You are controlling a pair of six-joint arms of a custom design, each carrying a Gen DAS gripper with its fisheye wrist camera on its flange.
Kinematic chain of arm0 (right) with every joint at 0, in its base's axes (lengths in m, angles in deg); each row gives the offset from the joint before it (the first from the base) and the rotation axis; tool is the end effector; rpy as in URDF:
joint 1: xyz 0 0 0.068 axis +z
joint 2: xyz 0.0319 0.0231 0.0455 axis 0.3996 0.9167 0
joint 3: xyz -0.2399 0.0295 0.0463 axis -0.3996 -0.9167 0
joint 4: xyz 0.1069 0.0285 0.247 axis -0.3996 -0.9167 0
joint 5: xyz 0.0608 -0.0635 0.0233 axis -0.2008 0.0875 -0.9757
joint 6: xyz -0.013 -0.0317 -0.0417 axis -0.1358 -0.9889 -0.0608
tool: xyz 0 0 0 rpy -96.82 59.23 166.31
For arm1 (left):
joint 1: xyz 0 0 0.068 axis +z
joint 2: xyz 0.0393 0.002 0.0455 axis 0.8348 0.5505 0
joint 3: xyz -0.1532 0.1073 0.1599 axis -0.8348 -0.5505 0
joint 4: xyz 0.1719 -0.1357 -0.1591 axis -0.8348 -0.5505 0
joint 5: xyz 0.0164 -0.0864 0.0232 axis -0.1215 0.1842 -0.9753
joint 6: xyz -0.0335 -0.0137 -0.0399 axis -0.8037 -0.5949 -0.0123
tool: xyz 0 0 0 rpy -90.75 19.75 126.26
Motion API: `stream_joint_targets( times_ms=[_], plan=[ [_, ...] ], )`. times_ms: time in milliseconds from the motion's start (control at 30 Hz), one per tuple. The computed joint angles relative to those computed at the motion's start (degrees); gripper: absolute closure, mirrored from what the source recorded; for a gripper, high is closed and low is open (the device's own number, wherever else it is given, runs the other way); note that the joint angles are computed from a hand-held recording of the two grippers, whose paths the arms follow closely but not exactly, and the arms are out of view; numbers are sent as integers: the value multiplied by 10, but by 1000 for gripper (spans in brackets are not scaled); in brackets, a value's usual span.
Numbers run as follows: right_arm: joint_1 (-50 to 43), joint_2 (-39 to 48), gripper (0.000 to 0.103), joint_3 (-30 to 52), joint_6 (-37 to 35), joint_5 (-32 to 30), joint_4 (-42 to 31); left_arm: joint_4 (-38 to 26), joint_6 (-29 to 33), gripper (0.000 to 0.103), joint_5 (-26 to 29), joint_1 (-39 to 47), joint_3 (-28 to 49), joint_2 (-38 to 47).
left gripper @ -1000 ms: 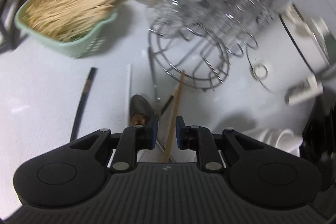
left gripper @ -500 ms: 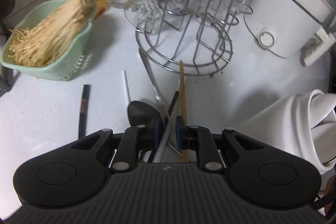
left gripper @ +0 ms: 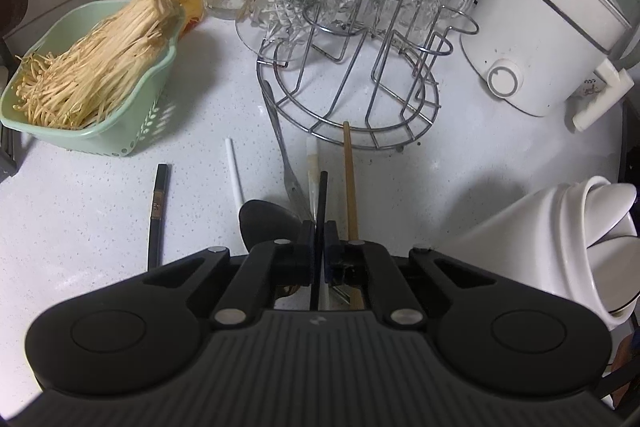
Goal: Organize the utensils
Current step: 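Lift the black chopstick upright with the left tool above the mug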
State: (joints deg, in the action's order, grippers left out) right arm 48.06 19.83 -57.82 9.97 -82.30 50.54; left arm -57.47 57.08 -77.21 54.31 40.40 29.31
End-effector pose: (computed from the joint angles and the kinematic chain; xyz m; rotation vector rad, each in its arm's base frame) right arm 0.1448 0.0718 0.1340 -0.7201 2.1583 0.3142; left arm 0.2368 -0.0154 0.1283 0.1021 2.5962 -0.2352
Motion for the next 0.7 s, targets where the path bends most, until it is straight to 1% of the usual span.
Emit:
stream_joint_targets(
  times_ms=[67,167,333,500,700],
  plan=[
    [0,0,11,0,0,0,0,-2,-5,98,-5,-3,0,0],
    [-1,-1,11,0,-2,-2,1,-11,-8,98,5,0,-1,-10],
    [-2,-1,11,-2,-4,-1,3,-56,-18,98,20,9,-1,-51],
    [4,1,11,0,-1,5,2,-107,-37,98,21,8,-10,-128],
    [6,2,11,1,-2,7,1,-188,-61,99,23,9,0,-236]
  ],
)
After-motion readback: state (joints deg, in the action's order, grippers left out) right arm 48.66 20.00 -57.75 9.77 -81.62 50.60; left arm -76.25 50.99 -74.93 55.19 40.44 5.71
